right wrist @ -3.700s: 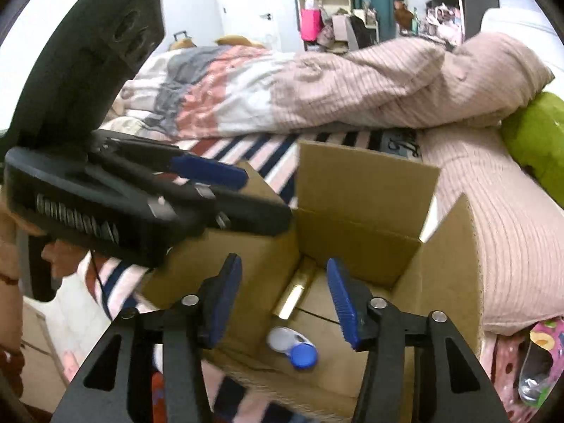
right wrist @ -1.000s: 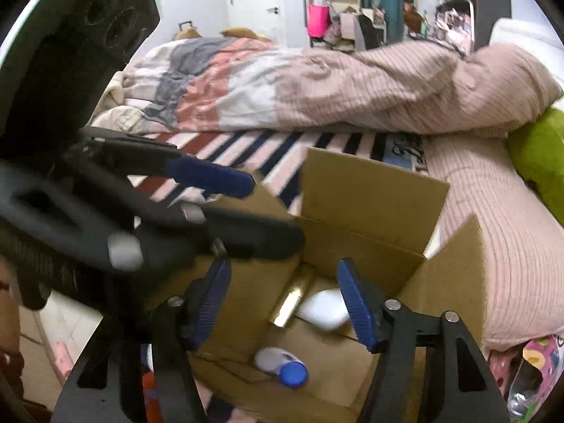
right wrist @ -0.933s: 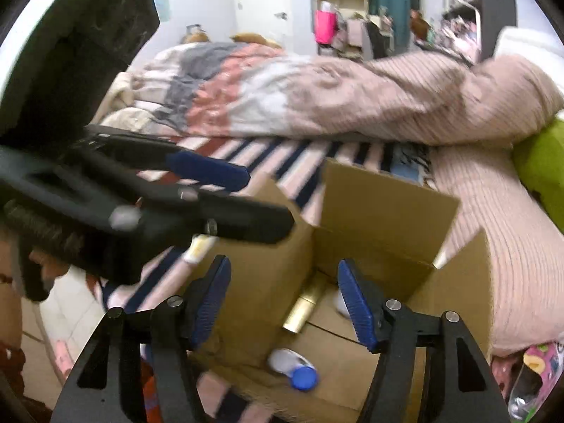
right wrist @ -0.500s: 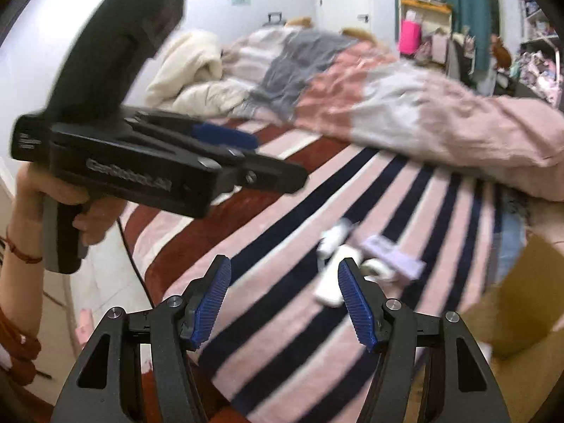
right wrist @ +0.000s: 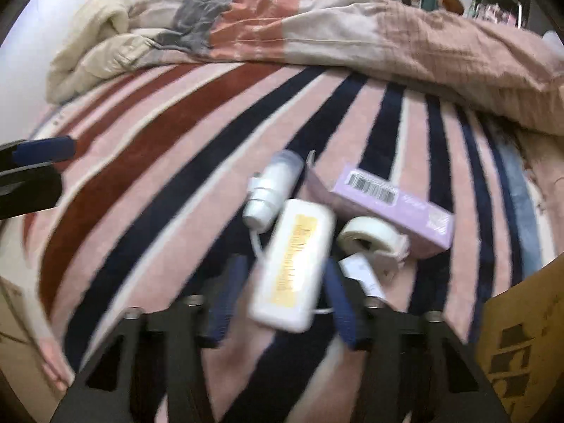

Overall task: Organize rigid objects
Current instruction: 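Grasp the white KATO-KATO bottle with the right gripper and drop it into the box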

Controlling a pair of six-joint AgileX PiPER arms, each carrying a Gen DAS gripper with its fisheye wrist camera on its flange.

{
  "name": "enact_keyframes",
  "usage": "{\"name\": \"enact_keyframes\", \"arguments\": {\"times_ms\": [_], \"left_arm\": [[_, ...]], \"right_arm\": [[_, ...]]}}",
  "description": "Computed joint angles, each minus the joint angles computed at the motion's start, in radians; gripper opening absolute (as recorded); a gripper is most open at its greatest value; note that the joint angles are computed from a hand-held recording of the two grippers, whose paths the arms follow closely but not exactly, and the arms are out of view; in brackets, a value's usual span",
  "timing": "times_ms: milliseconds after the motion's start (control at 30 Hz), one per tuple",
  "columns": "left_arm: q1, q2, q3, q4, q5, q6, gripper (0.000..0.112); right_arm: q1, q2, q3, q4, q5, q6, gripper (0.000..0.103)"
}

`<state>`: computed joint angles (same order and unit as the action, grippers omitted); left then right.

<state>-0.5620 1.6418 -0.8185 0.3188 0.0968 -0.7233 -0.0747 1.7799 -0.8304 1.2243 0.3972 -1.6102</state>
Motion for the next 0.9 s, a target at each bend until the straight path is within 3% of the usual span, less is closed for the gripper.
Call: {"name": "enact_keyframes", "arguments": {"times_ms": [100,267,333,400,433,500,600,667,800,900], "left_arm": [[-0.018,-0.010,0.005,0.098,0.002,-0.110,0.074],[-0.046,-0.018,-0.004,0.155,0.029,-0.167,0.074],[-0.051,-0.014,-0.013,0.152,0.036,-0.165,0.074],[-0.057,-0.008,-0.023,0.130,0.039,-0.148,0.074],[-0.058,-0.006,-0.026,0.123,0.041,-0.141,0.074],[-0.066,0.002,-0.038,0.124,0.053,-0.143,0.074],[-0.080,0.004,-0.058,0.095,0.080,-0.120,0.074],[-0.092,-0.001,-0.069,0.059,0.091,-0.085,0.074],[-0.130,-0.033,-0.104,-0.106,0.105,0.073,0.074],[-0.163,-0.050,-0.156,-0.303,0.118,0.261,0.074]], "right_arm": [[-0.025,-0.025,0.021,-0.054,0.036,0.024,0.034],[-0.128,-0.079,0.085,-0.176,0.212,0.022,0.034],[-0.149,-0.094,0.104,-0.205,0.242,0.020,0.034],[-0.146,-0.082,0.097,-0.216,0.247,0.047,0.038],[-0.139,-0.060,0.083,-0.210,0.241,0.066,0.046],[-0.124,-0.029,0.065,-0.190,0.228,0.086,0.047],[-0.090,-0.045,0.094,-0.122,0.151,0.026,0.031],[-0.100,-0.072,0.104,-0.108,0.165,-0.007,0.031],[-0.196,-0.200,0.145,-0.092,0.288,-0.101,0.031],[-0.317,-0.307,0.138,-0.113,0.466,-0.130,0.031]]}}
